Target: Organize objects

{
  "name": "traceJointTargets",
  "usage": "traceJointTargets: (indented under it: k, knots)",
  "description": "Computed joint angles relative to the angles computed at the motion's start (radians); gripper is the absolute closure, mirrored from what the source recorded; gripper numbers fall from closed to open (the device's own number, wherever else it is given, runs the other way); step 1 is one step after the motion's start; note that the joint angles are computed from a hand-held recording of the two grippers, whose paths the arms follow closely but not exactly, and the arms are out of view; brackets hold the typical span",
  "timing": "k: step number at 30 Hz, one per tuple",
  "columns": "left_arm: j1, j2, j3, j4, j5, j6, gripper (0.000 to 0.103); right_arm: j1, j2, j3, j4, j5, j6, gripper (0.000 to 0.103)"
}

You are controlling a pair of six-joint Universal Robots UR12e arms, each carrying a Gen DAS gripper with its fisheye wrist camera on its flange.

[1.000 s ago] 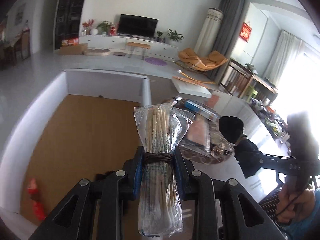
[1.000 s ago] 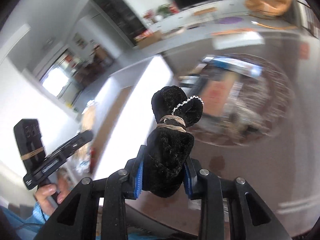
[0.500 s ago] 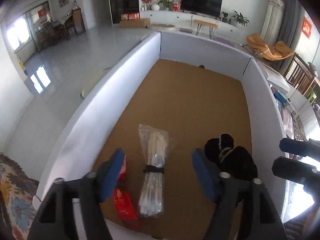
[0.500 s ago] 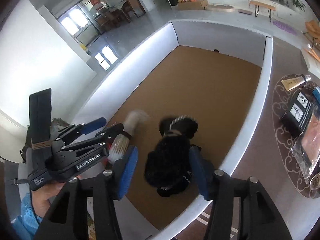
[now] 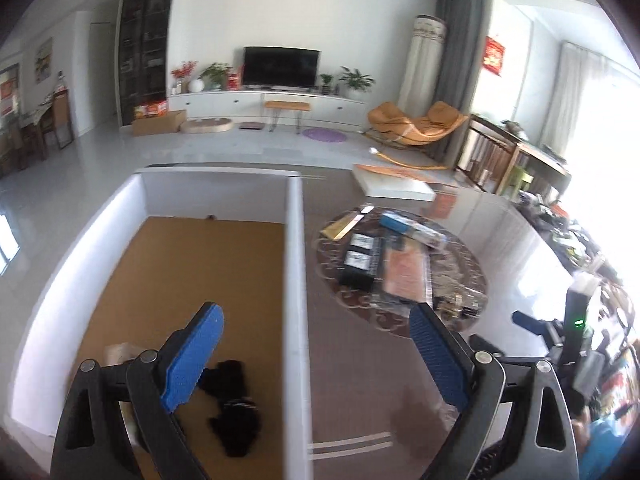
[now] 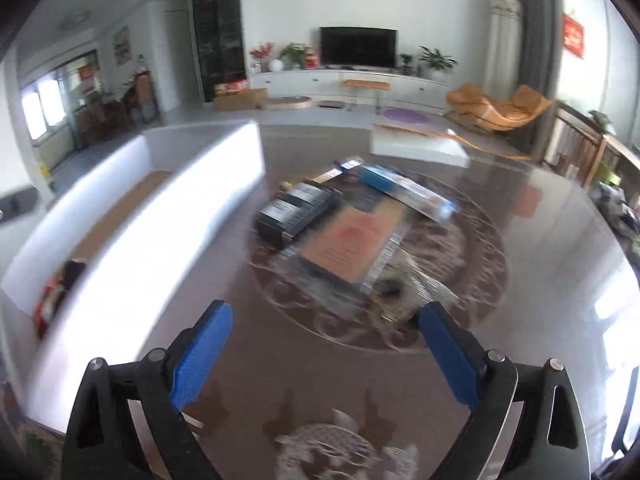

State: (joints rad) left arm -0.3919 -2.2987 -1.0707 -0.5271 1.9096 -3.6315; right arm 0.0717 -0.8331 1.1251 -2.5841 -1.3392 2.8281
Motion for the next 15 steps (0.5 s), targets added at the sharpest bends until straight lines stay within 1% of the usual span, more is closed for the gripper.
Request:
traceJointTargets:
  k: [2, 3, 5, 7, 9, 10, 13, 15]
  knots:
    - [-0.016, -0.045, 0.075, -0.021, -0.078, 0.040, 0.005, -0.020, 0.004, 0.029, -0.027, -0.068, 0.026, 0.008]
    - [-0.022, -0.068, 0.114, -0.039, -0.105, 0.050, 0.003, -0.031, 0.006, 0.045, -0.042, -0.109, 0.045, 0.008]
    - [-0.035, -0.135, 0.222, -0.110, -0.172, 0.065, 0.002, -0.052, -0.006, 0.070, -0.036, -0.140, 0.076, 0.008]
    - [-0.045, -0.202, 0.321, -0.180, -0.216, 0.073, 0.002, -0.062, 0.000, 0.062, -0.002, -0.149, 0.104, 0.008]
    - [-0.051, -0.265, 0.410, -0.256, -0.228, 0.077, 0.002, -0.068, 0.004, 0.047, 0.031, -0.158, 0.130, 0.008]
    - [-0.053, -0.289, 0.439, -0.280, -0.229, 0.075, 0.002, -0.071, 0.006, 0.042, 0.037, -0.157, 0.143, 0.007]
    - [-0.054, -0.337, 0.494, -0.348, -0.206, 0.060, 0.002, -0.083, 0.011, 0.031, 0.060, -0.129, 0.174, 0.008]
    - [-0.050, -0.346, 0.501, -0.383, -0.192, 0.046, 0.002, -0.083, 0.019, 0.022, 0.068, -0.127, 0.181, 0.007]
